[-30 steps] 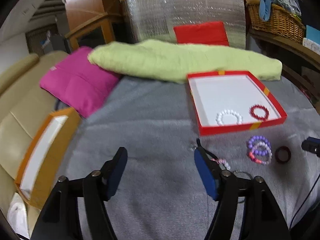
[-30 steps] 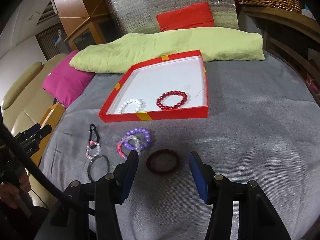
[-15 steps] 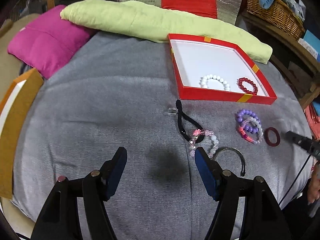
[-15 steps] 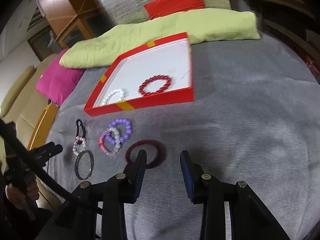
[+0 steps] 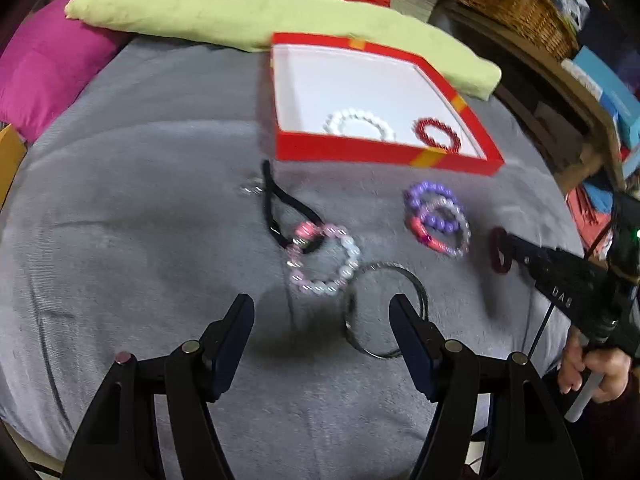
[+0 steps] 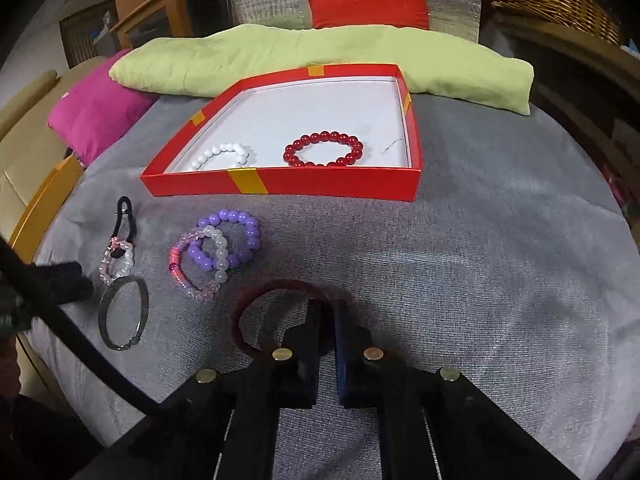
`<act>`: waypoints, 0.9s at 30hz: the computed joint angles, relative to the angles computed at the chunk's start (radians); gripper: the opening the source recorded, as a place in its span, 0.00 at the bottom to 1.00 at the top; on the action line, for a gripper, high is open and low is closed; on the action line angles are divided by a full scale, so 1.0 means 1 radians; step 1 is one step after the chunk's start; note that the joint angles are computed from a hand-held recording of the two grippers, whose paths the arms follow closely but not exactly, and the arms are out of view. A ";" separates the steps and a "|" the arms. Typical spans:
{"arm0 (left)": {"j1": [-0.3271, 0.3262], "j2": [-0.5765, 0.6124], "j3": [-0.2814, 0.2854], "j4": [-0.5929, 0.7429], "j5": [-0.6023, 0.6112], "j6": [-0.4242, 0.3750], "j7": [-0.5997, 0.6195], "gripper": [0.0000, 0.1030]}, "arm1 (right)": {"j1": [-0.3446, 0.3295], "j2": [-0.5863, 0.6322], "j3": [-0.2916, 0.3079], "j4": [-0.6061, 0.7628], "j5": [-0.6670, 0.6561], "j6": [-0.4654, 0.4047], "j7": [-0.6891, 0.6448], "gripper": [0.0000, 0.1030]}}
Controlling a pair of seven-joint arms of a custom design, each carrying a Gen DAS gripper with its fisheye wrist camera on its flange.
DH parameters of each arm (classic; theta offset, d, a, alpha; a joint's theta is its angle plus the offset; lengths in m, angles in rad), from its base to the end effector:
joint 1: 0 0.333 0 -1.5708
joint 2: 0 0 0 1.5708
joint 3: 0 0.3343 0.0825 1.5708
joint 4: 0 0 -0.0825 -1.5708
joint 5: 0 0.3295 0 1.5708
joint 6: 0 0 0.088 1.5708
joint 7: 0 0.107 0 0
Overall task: Organize jewelry
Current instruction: 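Grasp the silver bangle with the left tool while the right lifts the dark red bangle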
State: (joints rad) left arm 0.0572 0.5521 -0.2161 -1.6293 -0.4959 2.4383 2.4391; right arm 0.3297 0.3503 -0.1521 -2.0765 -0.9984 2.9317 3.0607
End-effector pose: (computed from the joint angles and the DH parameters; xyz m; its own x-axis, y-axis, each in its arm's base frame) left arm 0.6699 -0.0817 0.3790 -0.6239 -0.7543 0.2043 -0.7391 0.4846 -0.4679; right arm 0.5569 0.1609 0.3530 -0.3132 -0.9442 -0.1015 -0.7446 0.3105 -0.5909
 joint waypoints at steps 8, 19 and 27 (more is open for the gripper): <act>-0.050 -0.034 0.017 -0.070 0.037 0.034 -0.061 0.74 | 0.007 0.005 -0.007 0.007 -0.003 -0.007 0.005 0.06; -0.086 -0.056 0.027 -0.133 0.075 0.158 -0.161 0.75 | 0.003 0.007 -0.007 0.010 -0.030 0.002 0.038 0.06; -0.112 -0.101 0.005 -0.250 0.136 0.314 -0.133 0.76 | -0.001 0.008 -0.007 0.008 -0.025 0.014 0.031 0.06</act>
